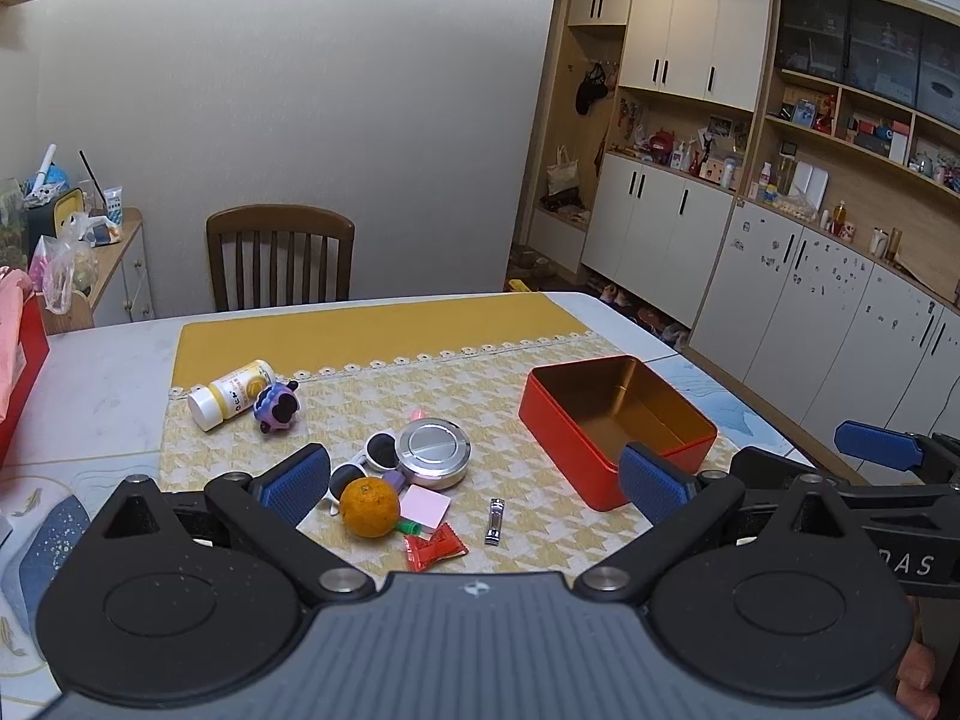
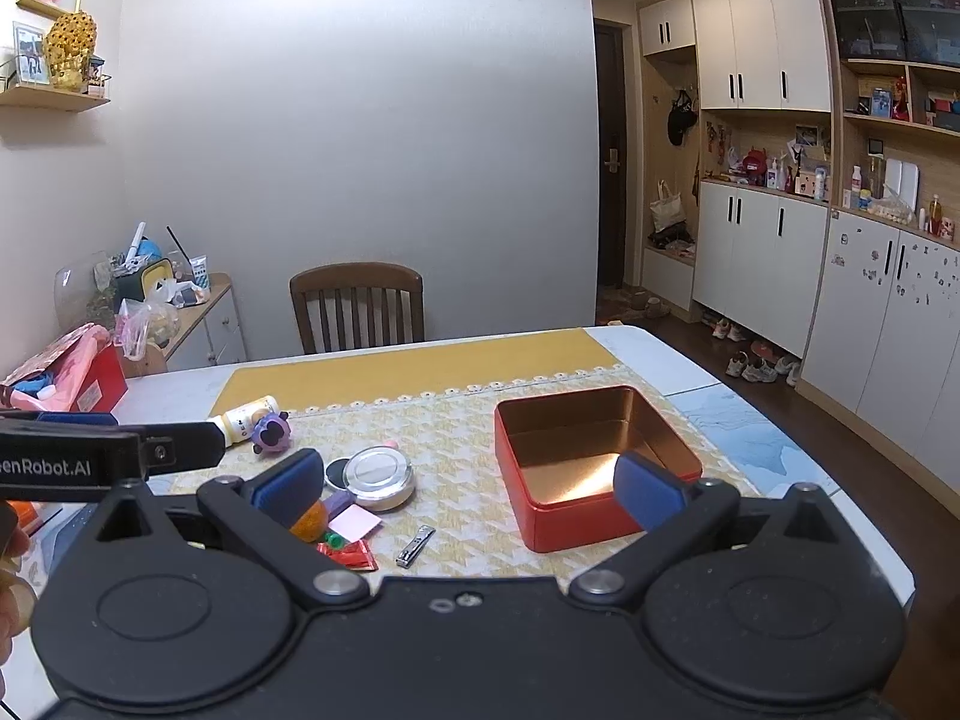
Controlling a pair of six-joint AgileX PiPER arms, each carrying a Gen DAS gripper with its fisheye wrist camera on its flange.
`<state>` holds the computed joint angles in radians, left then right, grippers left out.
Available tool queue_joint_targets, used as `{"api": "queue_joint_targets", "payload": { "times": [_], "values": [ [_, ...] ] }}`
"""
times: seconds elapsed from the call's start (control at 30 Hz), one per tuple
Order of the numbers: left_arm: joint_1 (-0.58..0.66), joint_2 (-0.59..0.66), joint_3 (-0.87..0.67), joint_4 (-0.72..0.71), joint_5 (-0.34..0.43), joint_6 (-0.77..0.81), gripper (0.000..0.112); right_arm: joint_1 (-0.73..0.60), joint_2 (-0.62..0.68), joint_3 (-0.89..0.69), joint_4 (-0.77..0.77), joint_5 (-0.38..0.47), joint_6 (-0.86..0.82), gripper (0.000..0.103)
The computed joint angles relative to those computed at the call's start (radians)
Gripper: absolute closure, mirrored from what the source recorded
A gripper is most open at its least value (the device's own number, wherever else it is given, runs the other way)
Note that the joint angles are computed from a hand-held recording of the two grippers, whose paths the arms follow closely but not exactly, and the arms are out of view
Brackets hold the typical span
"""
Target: Organize rigid objects
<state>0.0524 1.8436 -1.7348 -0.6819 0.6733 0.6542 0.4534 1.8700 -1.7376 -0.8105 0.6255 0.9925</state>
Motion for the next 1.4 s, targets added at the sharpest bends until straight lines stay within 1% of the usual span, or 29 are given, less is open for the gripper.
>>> {"api": "queue_joint_targets", "payload": {
  "times": [0.07, 0.23, 0.47, 0.63, 0.87, 1.07, 1.17, 1.33, 1.4],
  "values": [
    [0.002, 0.005, -0.011, -0.005, 0.011, -0.001, 0.009, -0.002, -0.001, 0.001, -0.002, -0.002, 0.005, 0.000],
    [-0.001, 0.009, -0.022, 0.016, 0.009, -0.015, 0.009, -0.004, -0.001, -0.007, 0.003, -0.001, -0.003, 0.000],
    [0.020, 0.028, -0.045, -0.025, 0.047, -0.011, 0.009, -0.005, 0.003, -0.011, 0.002, -0.012, -0.007, 0.000],
    [0.023, 0.044, -0.067, -0.020, 0.057, -0.028, 0.009, -0.005, 0.020, -0.036, 0.007, -0.016, -0.028, 0.000],
    [0.019, 0.083, -0.128, 0.032, 0.078, -0.082, 0.009, -0.013, 0.053, -0.080, 0.047, -0.021, -0.082, 0.000],
    [0.022, 0.136, -0.202, 0.063, 0.102, -0.111, 0.009, -0.027, 0.106, -0.157, 0.131, -0.008, -0.166, 0.000],
    [0.033, 0.173, -0.247, 0.059, 0.114, -0.116, 0.009, -0.039, 0.142, -0.210, 0.193, 0.000, -0.234, 0.001],
    [0.037, 0.265, -0.347, 0.147, 0.103, -0.168, 0.009, -0.067, 0.242, -0.349, 0.348, 0.029, -0.425, 0.001],
    [0.038, 0.314, -0.400, 0.177, 0.117, -0.176, 0.009, -0.079, 0.303, -0.438, 0.441, 0.071, -0.537, 0.001]
  ]
}}
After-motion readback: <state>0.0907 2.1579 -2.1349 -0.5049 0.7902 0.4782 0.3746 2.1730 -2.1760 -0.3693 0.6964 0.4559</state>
